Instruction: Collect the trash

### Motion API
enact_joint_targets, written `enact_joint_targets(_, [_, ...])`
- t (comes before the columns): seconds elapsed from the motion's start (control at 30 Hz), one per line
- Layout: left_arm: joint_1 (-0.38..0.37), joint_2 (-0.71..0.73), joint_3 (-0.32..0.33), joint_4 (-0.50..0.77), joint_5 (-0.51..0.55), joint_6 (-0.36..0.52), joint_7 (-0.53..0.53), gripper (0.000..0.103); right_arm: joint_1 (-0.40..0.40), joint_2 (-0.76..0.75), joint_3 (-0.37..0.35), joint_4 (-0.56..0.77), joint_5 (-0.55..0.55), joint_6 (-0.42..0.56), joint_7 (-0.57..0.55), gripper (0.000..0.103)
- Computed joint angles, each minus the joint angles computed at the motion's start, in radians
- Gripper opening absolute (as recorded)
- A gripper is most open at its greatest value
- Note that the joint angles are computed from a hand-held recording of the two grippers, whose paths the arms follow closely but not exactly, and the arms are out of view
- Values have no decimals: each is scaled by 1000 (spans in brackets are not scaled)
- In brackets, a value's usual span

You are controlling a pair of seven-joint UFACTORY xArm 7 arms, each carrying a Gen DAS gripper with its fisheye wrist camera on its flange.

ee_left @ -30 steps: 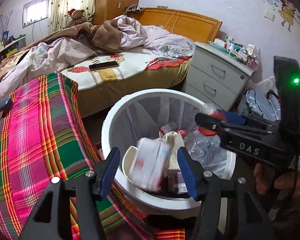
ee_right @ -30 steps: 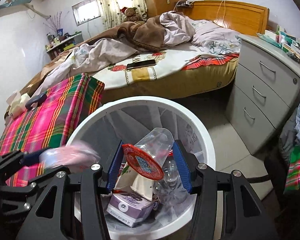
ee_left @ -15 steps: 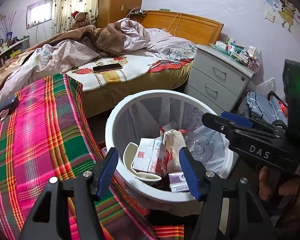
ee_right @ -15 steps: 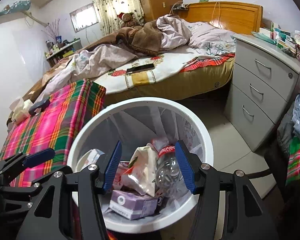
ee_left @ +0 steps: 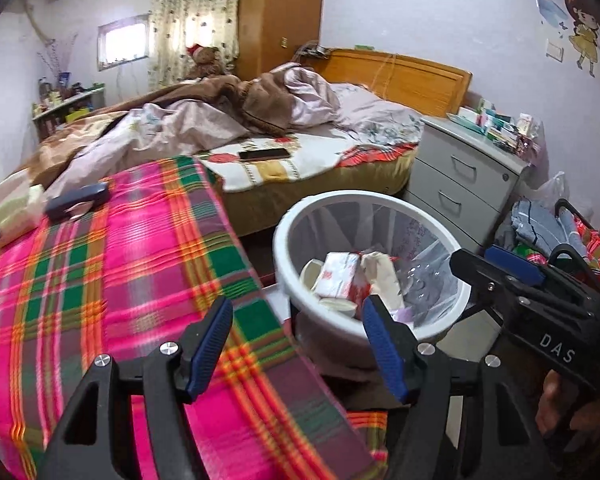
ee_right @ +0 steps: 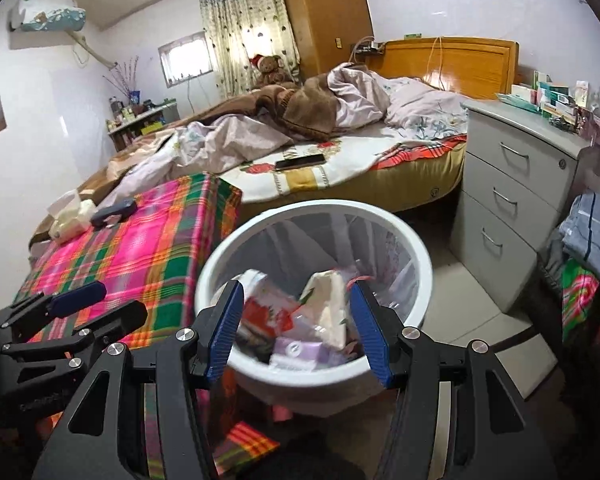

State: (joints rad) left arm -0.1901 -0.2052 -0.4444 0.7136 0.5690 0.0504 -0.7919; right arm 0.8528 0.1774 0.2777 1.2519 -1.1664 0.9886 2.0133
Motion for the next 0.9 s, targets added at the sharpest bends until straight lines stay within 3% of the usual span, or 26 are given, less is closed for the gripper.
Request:
enact_joint_targets(0.1, [31, -77, -18, -62, 8, 2, -45, 69, 35, 42, 6, 47, -19, 58, -15, 57])
enact_joint_targets(0.53, [172, -395, -162, -273, -97, 51, -121, 69, 119, 108, -22, 118, -95, 44, -17, 57])
enact_joint_targets(0.9, [180, -502, -198, -350, -162, 57, -129, 69, 180, 150, -37, 159, -106, 62, -7, 57])
